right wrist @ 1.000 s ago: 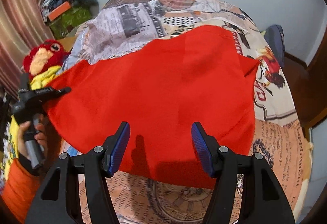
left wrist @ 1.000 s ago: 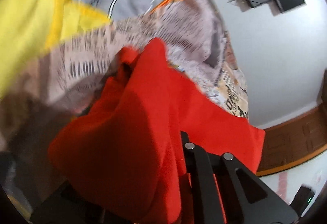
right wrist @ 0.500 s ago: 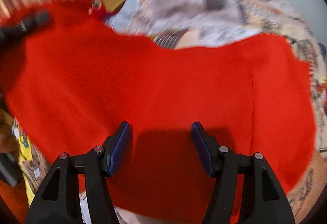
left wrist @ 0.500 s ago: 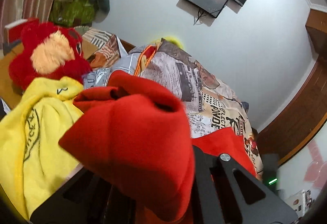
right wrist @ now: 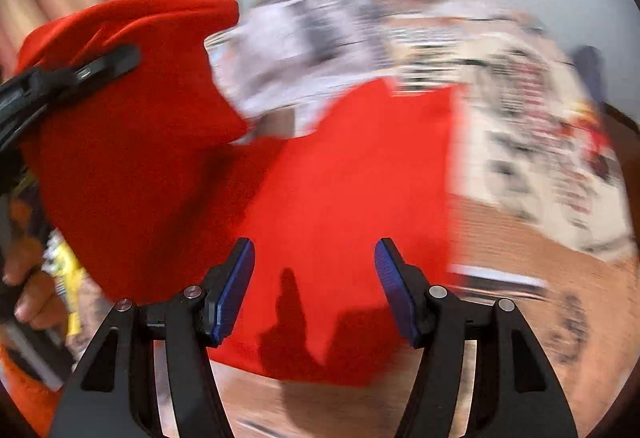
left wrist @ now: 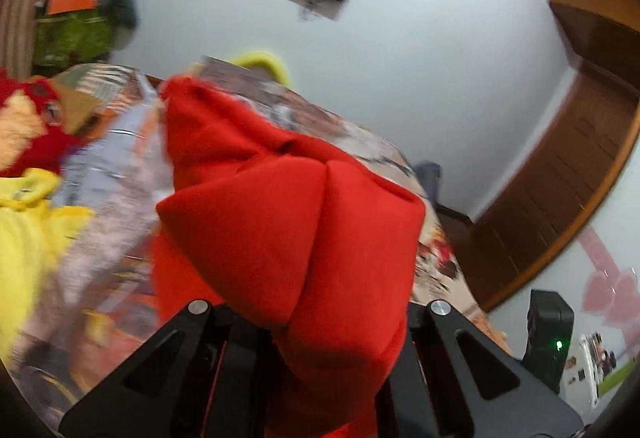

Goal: Fold large clothes

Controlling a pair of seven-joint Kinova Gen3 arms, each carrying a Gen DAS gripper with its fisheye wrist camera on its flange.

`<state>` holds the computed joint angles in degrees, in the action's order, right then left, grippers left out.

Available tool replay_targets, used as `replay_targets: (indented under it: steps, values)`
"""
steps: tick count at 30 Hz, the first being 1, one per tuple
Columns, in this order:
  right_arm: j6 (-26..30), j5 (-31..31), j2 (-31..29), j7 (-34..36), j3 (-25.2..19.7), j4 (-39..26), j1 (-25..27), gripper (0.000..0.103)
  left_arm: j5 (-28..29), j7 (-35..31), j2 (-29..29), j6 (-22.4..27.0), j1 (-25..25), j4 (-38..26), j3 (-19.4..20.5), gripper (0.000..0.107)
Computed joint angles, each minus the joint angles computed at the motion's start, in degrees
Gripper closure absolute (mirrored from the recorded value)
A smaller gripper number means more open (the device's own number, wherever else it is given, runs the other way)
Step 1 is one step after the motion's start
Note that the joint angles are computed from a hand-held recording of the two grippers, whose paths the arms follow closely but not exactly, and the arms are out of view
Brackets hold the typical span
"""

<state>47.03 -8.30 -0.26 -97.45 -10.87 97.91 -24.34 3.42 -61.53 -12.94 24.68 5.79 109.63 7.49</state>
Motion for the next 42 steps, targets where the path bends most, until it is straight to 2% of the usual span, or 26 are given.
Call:
replay_targets:
  steps: [2,4,8,10,11,12,13,16,19,24,28,30,33,38,40,42]
  values:
    - [1.41,2.34,-1.48,-1.72,1.25,1.24,1.43,0.044,-3.42,3.0,3.48,0.66,0.13,-2.27,4.58,0.103]
    - [2.58,1.83,-3.14,-1.38,2.98,3.13,3.64,0.044,-3.3,2.8,7.67,2.88,1.6,-4.67,6.6,0.103]
    - [4.36,0.75,-6.52,1.85,4.95,6.64,6.81,0.044,0.75,-3.44,16.0,10.63,7.13,-8.31,4.32,0.103]
    - [5.41,0.68,-8.27,2.63,4.98,7.95,7.66,0.044,0.37,-3.93,17.66,12.83,9.13,-8.24,3.24,0.095]
    - [6.14,0.84,-9.19,2.84,4.95,8.27,8.01,0.044,0.75,-4.83,17.33,13.18,11.12,-7.57,1.11,0.095]
    - [6.45,0.95,-9.37,3.39,5.1,8.23,8.33,0.044,2.06,-6.2,16.68,13.18,12.04,-7.23,-0.23,0.09]
    - [6.77,1.31,-10.07,3.27,4.64,8.41,8.62,0.044,4.31,-8.42,15.62,13.55,11.9,-6.7,-0.95,0.079]
    - [7.35,0.65,-10.8,4.88,5.25,8.04,9.04,0.044,11.15,-14.25,12.87,16.03,7.98,-6.31,1.13,0.057]
    - [7.32,-0.84,-11.16,5.12,4.92,7.04,8.75,0.044,12.08,-17.39,8.88,17.76,7.23,-5.58,1.13,0.057]
    - [7.31,-5.34,-12.23,6.51,4.4,5.41,6.95,0.044,6.21,-16.57,-0.47,17.75,7.25,-3.0,0.86,0.052]
    - [6.93,-7.9,-10.33,6.95,2.84,3.37,4.52,0.044,-1.47,-13.48,-5.55,18.18,3.1,-0.63,2.35,0.043]
    - [6.57,-9.3,-8.95,6.97,2.25,2.81,3.46,0.044,-3.81,-11.84,-5.88,18.81,0.67,0.55,2.27,0.042]
    - [5.69,-8.32,-5.47,4.2,-0.06,1.53,1.73,0.044,-3.99,-11.51,-4.17,19.85,-1.15,2.5,-0.4,0.042]
    - [4.8,-8.93,0.21,1.15,-0.94,-0.31,-0.53,0.044,2.52,-17.68,-0.41,18.37,-0.02,7.1,-6.16,0.042]
    - [3.09,-6.01,2.01,-2.44,-0.42,-0.68,-2.31,0.044,2.8,-17.3,-0.26,16.44,-0.93,9.12,-4.71,0.042]
    - [1.88,-5.87,2.7,-3.5,-0.97,-0.59,-1.59,0.044,1.01,-14.47,-0.38,14.5,-1.68,10.38,-2.68,0.042]
